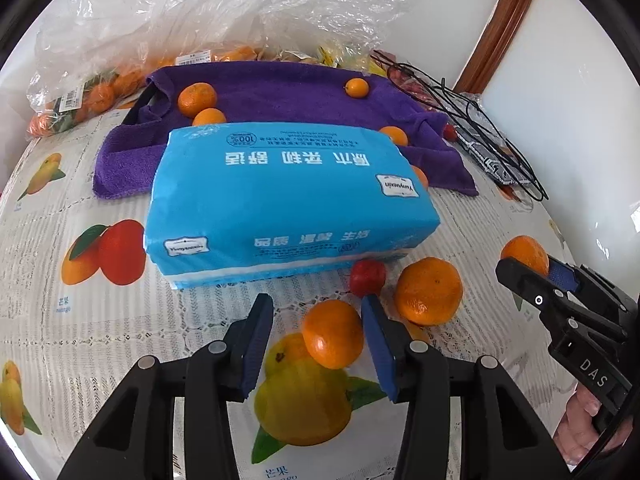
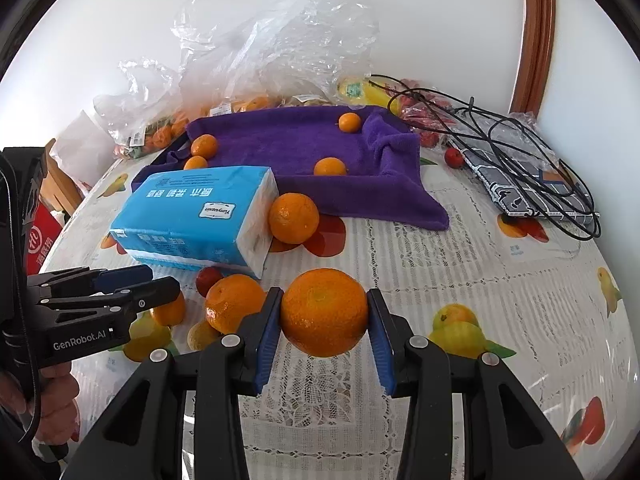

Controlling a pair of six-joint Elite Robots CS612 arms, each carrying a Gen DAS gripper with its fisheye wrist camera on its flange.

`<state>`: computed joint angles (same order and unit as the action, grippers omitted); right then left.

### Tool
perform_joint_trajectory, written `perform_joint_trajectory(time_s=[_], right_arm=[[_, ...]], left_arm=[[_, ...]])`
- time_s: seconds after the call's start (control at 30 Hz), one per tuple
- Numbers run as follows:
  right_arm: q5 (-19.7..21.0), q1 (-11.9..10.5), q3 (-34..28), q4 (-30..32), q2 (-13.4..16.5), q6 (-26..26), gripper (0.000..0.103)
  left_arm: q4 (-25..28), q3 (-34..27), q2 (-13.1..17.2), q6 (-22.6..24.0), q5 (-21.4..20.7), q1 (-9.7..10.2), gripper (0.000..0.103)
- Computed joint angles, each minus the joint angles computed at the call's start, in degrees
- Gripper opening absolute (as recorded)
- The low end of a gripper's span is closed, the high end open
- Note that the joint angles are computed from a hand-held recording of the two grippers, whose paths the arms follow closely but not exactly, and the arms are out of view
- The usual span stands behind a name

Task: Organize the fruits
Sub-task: 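Lift and carry both held oranges over the purple towel with left and right grippers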

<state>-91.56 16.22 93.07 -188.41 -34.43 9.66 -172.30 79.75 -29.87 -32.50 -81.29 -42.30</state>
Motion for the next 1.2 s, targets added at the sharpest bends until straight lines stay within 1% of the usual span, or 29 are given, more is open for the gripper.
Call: perform_joint_trajectory(time_s=[0.03, 0.07, 0.1, 0.57, 0.8, 1.2], right_arm=[[0.09, -0.05, -0.01, -0.02, 0.04, 0.04, 0.041], [0.12, -0.09, -0.03, 0.03, 0.07, 0.13, 0.041], [0.13, -0.1, -0.06, 0.06, 0.11, 0.18, 0.041], [0.69, 0.45, -1.09, 0.09, 0.39, -0.57, 0.041], [0.49, 0.75, -1.06, -1.05, 0.01, -0.84, 0.041], [-0.15, 1.03, -2.29, -1.23, -0.43, -0.85, 0.041]], left_arm=[[0.53, -0.1, 0.06, 0.08, -0.27, -0.01, 0.04], [1.0, -0.21, 0.14, 0.03, -0.39, -0.03, 0.032], [1.24, -0.22, 0.21, -0.03, -0.43, -0.05, 0.032], [-2.65, 2.6, -1.2, -0.13, 1.19, 0.08, 0.031], [-4.83, 4.49, -2.66, 0.0, 3.22, -0.11, 0.031], [-4.84, 4.92, -4.0, -0.8, 5.94, 0.26, 0.031]])
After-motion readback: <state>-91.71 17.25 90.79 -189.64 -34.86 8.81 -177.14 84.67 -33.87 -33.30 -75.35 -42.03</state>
